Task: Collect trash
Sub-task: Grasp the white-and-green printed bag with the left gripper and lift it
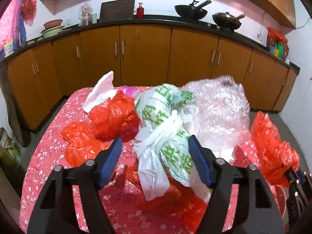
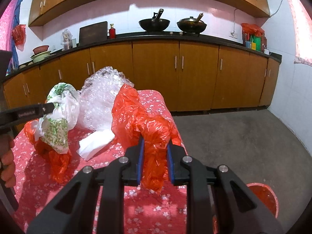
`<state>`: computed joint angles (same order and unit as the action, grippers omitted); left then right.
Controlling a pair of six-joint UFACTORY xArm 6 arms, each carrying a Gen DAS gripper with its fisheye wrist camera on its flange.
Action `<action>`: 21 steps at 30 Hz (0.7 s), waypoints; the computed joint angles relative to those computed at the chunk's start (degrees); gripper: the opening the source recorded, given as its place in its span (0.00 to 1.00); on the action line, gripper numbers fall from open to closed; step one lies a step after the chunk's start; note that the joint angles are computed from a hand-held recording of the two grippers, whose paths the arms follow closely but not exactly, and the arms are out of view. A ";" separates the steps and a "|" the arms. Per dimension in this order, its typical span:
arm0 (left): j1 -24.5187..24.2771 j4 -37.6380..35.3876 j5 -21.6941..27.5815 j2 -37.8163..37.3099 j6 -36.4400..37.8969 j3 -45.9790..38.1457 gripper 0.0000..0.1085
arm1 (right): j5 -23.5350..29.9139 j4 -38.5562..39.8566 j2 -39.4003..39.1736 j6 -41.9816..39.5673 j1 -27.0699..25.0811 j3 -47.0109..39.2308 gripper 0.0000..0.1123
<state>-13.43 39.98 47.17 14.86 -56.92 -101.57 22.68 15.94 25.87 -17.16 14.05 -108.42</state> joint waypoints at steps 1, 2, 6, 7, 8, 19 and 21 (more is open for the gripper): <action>-0.10 -0.18 0.16 0.05 0.20 0.04 0.55 | 0.11 -0.07 0.06 0.15 -0.10 -0.06 0.19; -0.21 -0.37 0.65 0.28 0.45 -0.19 0.50 | 0.11 0.01 0.10 0.13 -0.13 -0.03 0.19; -0.12 -2.35 0.61 0.43 2.53 0.11 0.25 | 0.61 -0.51 0.44 0.69 -0.16 -0.61 0.19; -0.06 -2.58 0.52 0.43 3.03 0.28 0.22 | 0.67 -0.60 0.46 0.69 -0.13 -0.59 0.19; -0.05 -2.39 0.35 0.25 3.11 0.63 0.16 | 0.83 -1.01 0.60 1.06 0.00 -0.91 0.19; 0.23 5.38 -5.55 -6.20 -3.26 7.47 0.05 | -1.91 1.92 -1.51 -1.82 0.58 1.55 0.19; 0.19 6.60 -6.12 -7.28 -4.31 8.69 0.05 | -2.74 2.65 -2.38 -2.68 0.75 2.86 0.19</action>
